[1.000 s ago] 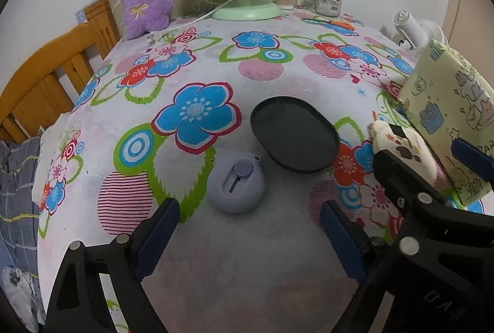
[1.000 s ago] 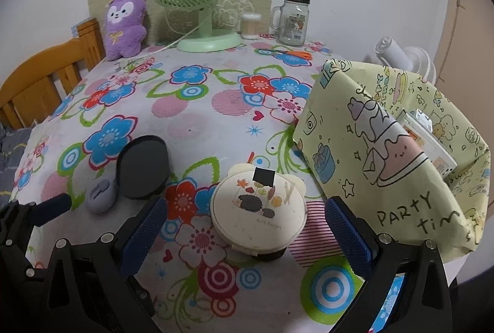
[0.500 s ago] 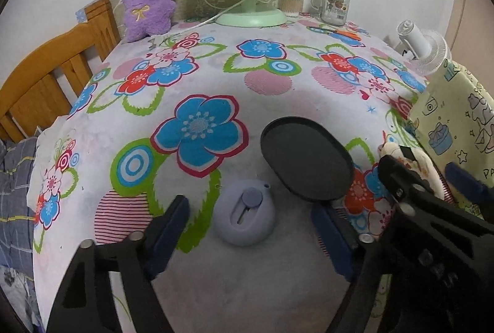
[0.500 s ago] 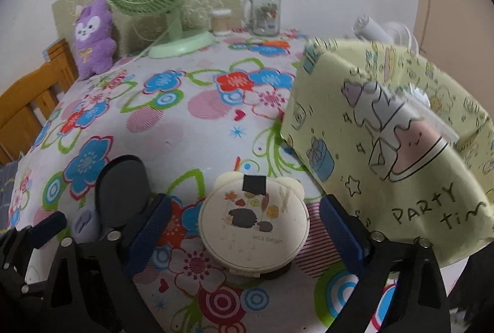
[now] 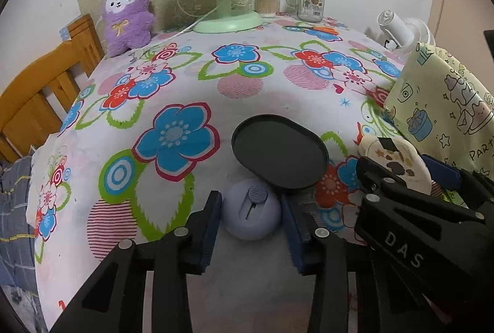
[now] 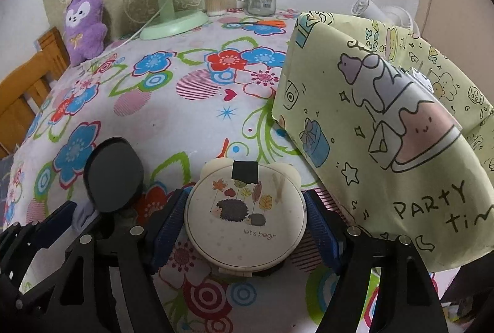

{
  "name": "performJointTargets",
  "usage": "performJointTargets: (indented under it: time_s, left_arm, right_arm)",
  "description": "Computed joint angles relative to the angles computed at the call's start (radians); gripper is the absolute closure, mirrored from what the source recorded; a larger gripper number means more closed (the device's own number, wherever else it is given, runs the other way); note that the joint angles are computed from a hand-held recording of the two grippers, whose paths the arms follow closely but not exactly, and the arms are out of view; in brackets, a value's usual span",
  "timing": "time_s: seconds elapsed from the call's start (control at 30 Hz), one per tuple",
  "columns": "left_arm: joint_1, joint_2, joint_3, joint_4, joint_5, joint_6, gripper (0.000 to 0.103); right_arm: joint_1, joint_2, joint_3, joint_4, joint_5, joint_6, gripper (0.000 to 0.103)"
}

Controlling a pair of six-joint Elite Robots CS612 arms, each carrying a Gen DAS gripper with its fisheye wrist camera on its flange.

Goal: Organize rigid objects
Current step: 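Close the right gripper on the hedgehog tin while the left gripper closes on the lavender gadget, then lift the hedgehog tin and lavender gadget and carry both toward the yellow box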

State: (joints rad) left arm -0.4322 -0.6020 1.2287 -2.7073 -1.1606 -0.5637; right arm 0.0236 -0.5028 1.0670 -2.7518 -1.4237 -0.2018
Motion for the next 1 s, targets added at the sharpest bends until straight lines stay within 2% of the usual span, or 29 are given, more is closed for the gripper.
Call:
performJointTargets:
  time_s: [0.33,1.0]
  left_arm:
    - [-0.013,-0.018,0.027,0.014,0.001,-0.042,0.063]
    - [-0.049,-0.061,0.091,-0.041,0.036,-0.057,0.063]
  right_arm:
    - [-0.012,-0.034,0.064,-0.056,0.03,-0.061,0.026]
    - [-0.041,-0.102,0.175,-0.145,0.08,-0.119,0.026]
